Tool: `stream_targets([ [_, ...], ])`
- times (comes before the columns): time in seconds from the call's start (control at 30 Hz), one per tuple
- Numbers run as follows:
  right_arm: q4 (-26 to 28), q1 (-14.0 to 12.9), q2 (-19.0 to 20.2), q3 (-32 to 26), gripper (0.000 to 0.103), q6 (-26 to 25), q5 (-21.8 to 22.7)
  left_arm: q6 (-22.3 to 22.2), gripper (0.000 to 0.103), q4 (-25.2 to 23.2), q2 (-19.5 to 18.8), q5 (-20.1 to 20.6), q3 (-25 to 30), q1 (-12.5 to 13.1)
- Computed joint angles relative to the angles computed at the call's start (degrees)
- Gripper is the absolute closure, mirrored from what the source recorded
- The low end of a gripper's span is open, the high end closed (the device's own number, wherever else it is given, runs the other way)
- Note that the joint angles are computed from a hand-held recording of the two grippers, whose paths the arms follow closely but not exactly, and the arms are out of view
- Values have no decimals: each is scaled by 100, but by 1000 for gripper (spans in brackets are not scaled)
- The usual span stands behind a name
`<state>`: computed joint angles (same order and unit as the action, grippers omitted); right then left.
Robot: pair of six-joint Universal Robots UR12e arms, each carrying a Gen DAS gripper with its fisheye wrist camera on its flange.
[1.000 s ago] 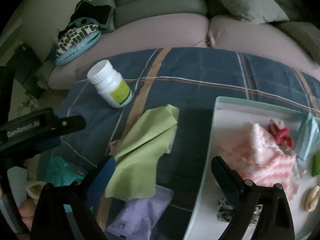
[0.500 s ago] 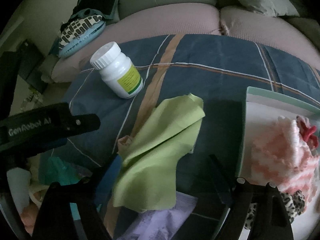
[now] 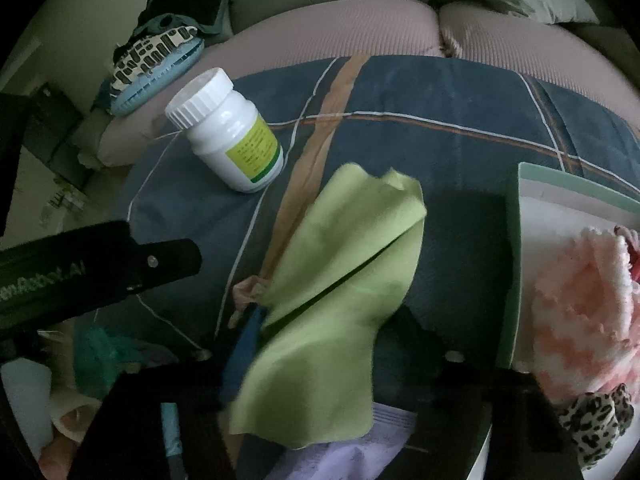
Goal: Organize soft objects
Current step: 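Close the right tool on the green cloth while the left tool reaches the beige floral cloth, then close the left tool on the beige floral cloth and lift both cloths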
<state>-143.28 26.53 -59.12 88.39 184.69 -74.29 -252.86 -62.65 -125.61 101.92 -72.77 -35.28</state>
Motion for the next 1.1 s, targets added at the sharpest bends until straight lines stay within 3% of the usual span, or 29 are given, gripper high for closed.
stream_targets([
  [0.27,-298,-24,-51,140,87,28,96,-4,11,-56,-4,66,49,-23],
  [0.37,-332,-41,-59,158,94,-10,144,-1,11,-14,-3,74,40,-37],
  [0.67,-377,-150,-106,195,96,49,374,122,11,-57,-88,84,204,-68],
  [1.1,-580,-308,-290,346,96,214,391,682,11,-140,-340,83,616,-118],
])
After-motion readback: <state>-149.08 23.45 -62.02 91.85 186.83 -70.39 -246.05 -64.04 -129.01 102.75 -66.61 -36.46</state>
